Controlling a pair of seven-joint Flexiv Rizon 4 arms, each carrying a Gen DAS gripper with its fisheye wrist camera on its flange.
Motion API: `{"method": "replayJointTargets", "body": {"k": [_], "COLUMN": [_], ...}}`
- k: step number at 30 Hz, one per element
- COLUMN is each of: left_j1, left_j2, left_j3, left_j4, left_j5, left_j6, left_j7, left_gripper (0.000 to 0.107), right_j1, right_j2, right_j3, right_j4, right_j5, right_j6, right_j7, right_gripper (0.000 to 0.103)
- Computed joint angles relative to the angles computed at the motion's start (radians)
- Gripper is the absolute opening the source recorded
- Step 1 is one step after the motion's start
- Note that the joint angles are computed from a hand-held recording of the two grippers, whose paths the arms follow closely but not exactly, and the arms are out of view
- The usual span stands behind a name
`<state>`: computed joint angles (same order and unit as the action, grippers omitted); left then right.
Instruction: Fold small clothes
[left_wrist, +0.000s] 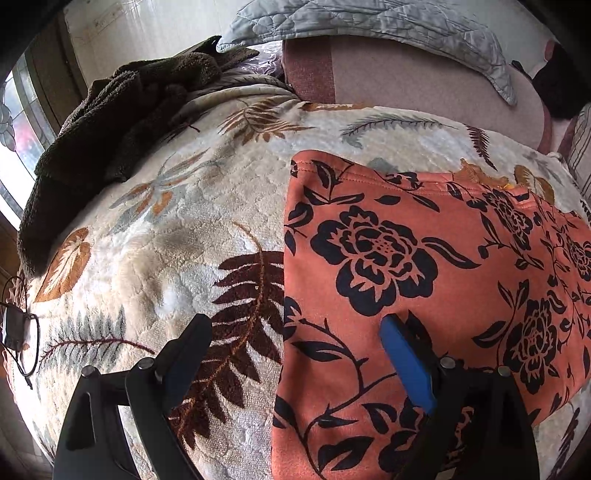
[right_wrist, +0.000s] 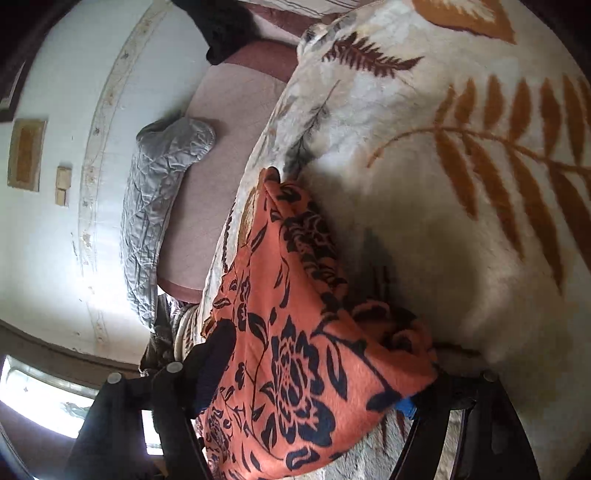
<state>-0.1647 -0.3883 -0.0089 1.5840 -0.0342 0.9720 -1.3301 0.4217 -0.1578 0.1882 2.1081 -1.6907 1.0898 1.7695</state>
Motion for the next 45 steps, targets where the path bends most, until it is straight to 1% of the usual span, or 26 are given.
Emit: {"method": "replayJointTargets", "body": {"k": [1, 3, 4, 5, 6, 8, 11, 13, 16, 19, 22, 26, 28, 30, 32, 33, 34, 35, 36, 38, 40, 41, 42, 43, 44, 45], "left_j1": [0.000, 0.002, 0.003, 0.004, 0.005, 0.005, 0.015, 0.029, 0.050, 0.073, 0.110, 0.160, 0.183, 0.199, 0.207, 0.214, 0.221, 0.227, 0.231, 0.241, 0.236, 0.225, 0.214, 0.206, 0.201, 0.195], "left_j2": [-0.001, -0.002, -0.003, -0.002, -0.002, -0.001, 0.007, 0.013, 0.024, 0.033, 0.042, 0.052, 0.056, 0.058, 0.060, 0.062, 0.065, 0.069, 0.074, 0.085, 0.093, 0.095, 0.095, 0.093, 0.090, 0.088], "left_j3": [0.000, -0.002, -0.003, -0.004, -0.003, 0.001, 0.004, 0.004, 0.010, 0.020, 0.019, 0.017, 0.009, 0.001, -0.007, -0.018, -0.033, -0.051, -0.068, -0.106, -0.126, -0.125, -0.122, -0.121, -0.121, -0.120], "left_j4": [-0.001, -0.002, -0.004, -0.003, -0.003, -0.002, 0.004, 0.007, 0.012, 0.017, 0.029, 0.045, 0.056, 0.063, 0.068, 0.072, 0.078, 0.087, 0.095, 0.111, 0.117, 0.116, 0.114, 0.110, 0.103, 0.100], "left_j5": [0.000, -0.002, -0.005, -0.007, -0.007, -0.003, -0.016, -0.037, -0.059, -0.075, -0.119, -0.189, -0.232, -0.266, -0.292, -0.317, -0.350, -0.390, -0.432, -0.541, -0.624, -0.637, -0.643, -0.653, -0.667, -0.680], "left_j6": [-0.001, -0.001, -0.002, -0.002, 0.000, 0.009, 0.021, 0.021, 0.025, 0.026, 0.027, 0.028, 0.030, 0.027, 0.026, 0.020, 0.014, 0.011, 0.005, -0.034, -0.097, -0.123, -0.151, -0.189, -0.235, -0.270], "left_j7": [0.000, 0.003, 0.006, 0.007, 0.008, 0.004, -0.008, -0.014, -0.028, -0.046, -0.048, -0.049, -0.036, -0.018, 0.001, 0.025, 0.057, 0.095, 0.134, 0.232, 0.317, 0.343, 0.361, 0.377, 0.393, 0.400], "left_gripper": [0.092, 0.092, 0.092, 0.092, 0.092, 0.092, 0.092, 0.092, 0.092, 0.092, 0.092, 0.092, 0.092, 0.092, 0.092, 0.092, 0.092, 0.092, 0.092, 0.092, 0.092, 0.092, 0.092, 0.092, 0.092, 0.092], "right_j1": [0.001, 0.004, 0.002, 0.000, 0.005, 0.032, 0.082, 0.113, 0.166, 0.231, 0.283, 0.333, 0.349, 0.348, 0.359, 0.367, 0.370, 0.367, 0.368, 0.405, 0.478, 0.499, 0.516, 0.519, 0.497, 0.486], "right_j2": [-0.010, -0.027, -0.039, -0.045, -0.042, -0.031, -0.024, -0.043, -0.106, -0.190, -0.295, -0.491, -0.601, -0.711, -0.759, -0.755, -0.743, -0.733, -0.715, -0.640, -0.540, -0.495, -0.451, -0.419, -0.396, -0.377], "right_j3": [-0.002, 0.007, -0.014, -0.020, -0.019, -0.004, 0.006, 0.004, -0.006, -0.035, -0.071, -0.092, -0.080, -0.011, 0.016, -0.002, -0.025, -0.038, -0.059, -0.169, -0.319, -0.355, -0.358, -0.329, -0.278, -0.255], "right_j4": [-0.009, -0.017, -0.021, -0.022, -0.023, -0.036, -0.091, -0.155, -0.287, -0.430, -0.574, -0.809, -0.937, -1.076, -1.141, -1.129, -1.105, -1.082, -1.051, -0.939, -0.805, -0.747, -0.692, -0.664, -0.645, -0.621], "right_j5": [0.023, 0.117, 0.098, 0.078, 0.083, 0.168, 0.229, 0.253, 0.313, 0.366, 0.412, 0.539, 0.625, 0.763, 0.837, 0.836, 0.827, 0.824, 0.816, 0.753, 0.652, 0.610, 0.616, 0.658, 0.671, 0.680], "right_j6": [-0.004, -0.017, 0.025, 0.040, 0.025, -0.035, -0.125, -0.156, -0.173, -0.181, -0.134, -0.054, -0.020, -0.035, -0.064, -0.039, 0.018, 0.082, 0.143, 0.237, 0.269, 0.255, 0.194, 0.100, 0.018, -0.029], "right_j7": [-0.043, -0.157, -0.147, -0.111, -0.110, -0.235, -0.389, -0.486, -0.659, -0.785, -0.860, -0.988, -1.067, -1.206, -1.279, -1.281, -1.278, -1.285, -1.283, -1.209, -1.078, -1.043, -1.071, -1.149, -1.206, -1.232], "right_gripper": [0.075, 0.045, 0.026, 0.026, 0.025, 0.023, 0.023, 0.023, 0.023, 0.023, 0.023, 0.023, 0.023, 0.029, 0.041, 0.047, 0.067, 0.080, 0.080, 0.080, 0.080, 0.079, 0.078, 0.069, 0.059, 0.054]}}
